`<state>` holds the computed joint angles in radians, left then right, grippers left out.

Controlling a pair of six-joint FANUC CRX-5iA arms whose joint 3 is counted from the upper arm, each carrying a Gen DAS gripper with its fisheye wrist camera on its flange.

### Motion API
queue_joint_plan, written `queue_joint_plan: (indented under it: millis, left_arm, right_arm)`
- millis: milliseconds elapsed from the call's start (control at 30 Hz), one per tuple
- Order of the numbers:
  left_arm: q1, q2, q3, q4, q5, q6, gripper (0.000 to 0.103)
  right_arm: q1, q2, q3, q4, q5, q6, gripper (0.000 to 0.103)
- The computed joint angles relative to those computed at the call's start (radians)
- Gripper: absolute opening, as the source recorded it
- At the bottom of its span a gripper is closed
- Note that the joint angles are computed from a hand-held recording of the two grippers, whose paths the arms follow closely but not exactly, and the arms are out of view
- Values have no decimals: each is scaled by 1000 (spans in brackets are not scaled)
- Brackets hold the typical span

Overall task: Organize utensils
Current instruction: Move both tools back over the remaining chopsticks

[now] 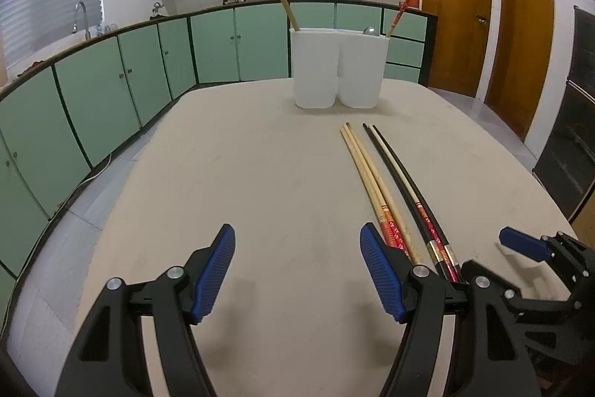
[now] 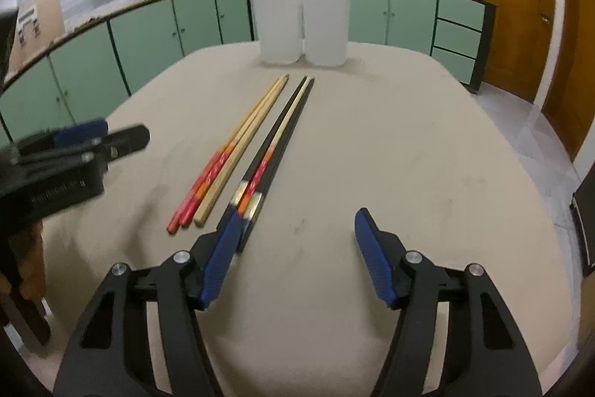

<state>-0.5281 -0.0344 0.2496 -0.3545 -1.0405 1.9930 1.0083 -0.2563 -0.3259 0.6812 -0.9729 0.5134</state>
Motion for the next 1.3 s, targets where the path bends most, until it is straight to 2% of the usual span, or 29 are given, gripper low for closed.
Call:
queue_joint_plan:
  millis: [167, 267, 433, 600, 800, 900, 1100, 1200, 1300]
  left_arm:
    - [2, -7, -8, 8, 7, 0, 68]
    - [-5, -8, -6, 0, 5, -1, 68]
    - [-8, -11, -5, -7, 0, 9, 68]
    - [-11, -13, -1, -13, -6, 13, 68]
    - [-13, -16, -2, -15, -6, 17, 68]
    - [-14, -19, -5, -18, -5, 21, 69]
    - [-13, -15, -2, -16, -12, 25, 68]
    - [-18, -15, 1, -22, -15, 25, 68]
    - [-24, -15, 4, -30, -20, 27, 69]
  right_arm:
    - [9, 4, -9, 28, -6, -4, 61]
    - [2, 26, 0, 64, -67, -10, 59]
    - [-35, -12, -9, 12, -22, -41, 58]
    - [-15, -23, -6, -27, 16, 25, 58]
    - [14, -8, 4, -32, -11, 60, 56]
    - [10, 0, -1, 12, -42, 25, 56]
    - [-17, -20, -9, -10, -27, -7, 56]
    - [-13, -27, -6, -46, -4, 34, 48]
    - [-4, -27, -15, -19, -19, 25, 44]
